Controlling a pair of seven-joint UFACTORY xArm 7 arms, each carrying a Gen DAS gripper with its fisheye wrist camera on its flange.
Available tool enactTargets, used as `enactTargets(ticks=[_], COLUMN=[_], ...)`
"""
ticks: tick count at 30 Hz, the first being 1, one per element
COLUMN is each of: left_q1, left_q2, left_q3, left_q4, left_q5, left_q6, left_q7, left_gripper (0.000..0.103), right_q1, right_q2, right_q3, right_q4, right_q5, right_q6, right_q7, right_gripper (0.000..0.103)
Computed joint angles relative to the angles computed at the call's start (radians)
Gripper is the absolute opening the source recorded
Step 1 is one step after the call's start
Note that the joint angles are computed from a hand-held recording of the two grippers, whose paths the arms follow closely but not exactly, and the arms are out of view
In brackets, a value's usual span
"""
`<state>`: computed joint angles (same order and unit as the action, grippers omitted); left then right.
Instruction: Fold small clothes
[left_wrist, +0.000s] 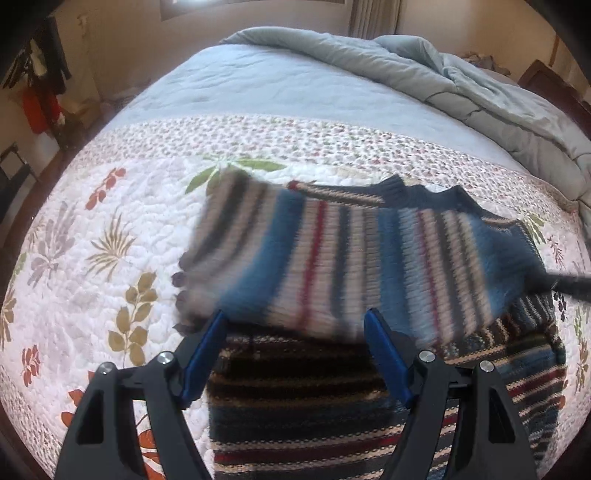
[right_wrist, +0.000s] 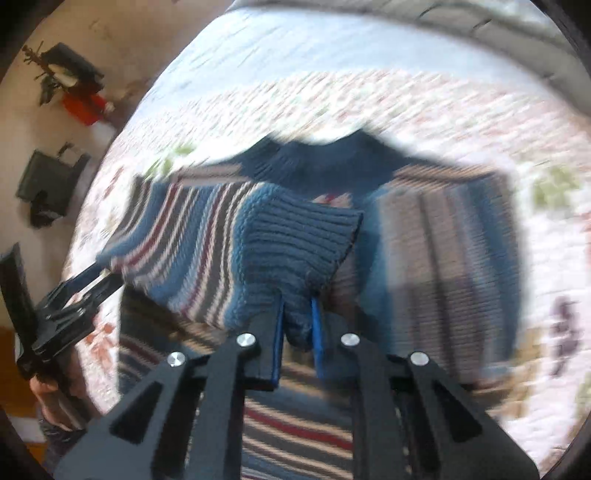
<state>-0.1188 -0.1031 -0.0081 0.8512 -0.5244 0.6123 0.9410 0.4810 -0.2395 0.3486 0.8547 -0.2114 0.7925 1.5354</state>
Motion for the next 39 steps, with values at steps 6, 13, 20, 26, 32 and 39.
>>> enactTargets(ticks=[6,13,20,26,32,39], left_q1=[-0.024,-0.042,-0.051,-0.032,0.004,0.086], left_q2=[0.019,0.055,0.049,0.059,-0.106,-0.291], left_q3=[-0.030,-0.056,-0.057,-0.042,0.022,0.101], left_q4=[-0.028,-0.085,-0.093,-0.060,-0.165,-0.341], left_q5=[0.050,0.165,0.187,0.135,0.120,0.216], left_q6=[-0.039,-0.156,-0.150,-0.074,0.001,0.064], left_q7=[-0.055,-0.126,-0.147,-0.133,-0.042,-0.006], left_gripper=[0.079,0.080,0.083,0.084,0.084,0.084], right_q1=[-0.006,-0.021,-0.025,-0.005,0.078,0.202], right_q2=[-0.185,-0.143,-0.146,-0.190,-0.317,-0.250], right_q3=[-0.033,0.006,0.024,0.020,0.114,0.263], right_q4=[-0.158,-0.205,-0.176,-0.238,-0.241,-0.170], right_q5=[0.089,0.074,0.079,0.107,0.161,0.243], right_q6=[0.122,0.112,0.183,0.125,0.165,0.146], right_q7=[-0.017,0.000,0.030,0.076,0.181,0.393], right_gripper=[0.014,0.036,0.040,0.040,0.045,0.045])
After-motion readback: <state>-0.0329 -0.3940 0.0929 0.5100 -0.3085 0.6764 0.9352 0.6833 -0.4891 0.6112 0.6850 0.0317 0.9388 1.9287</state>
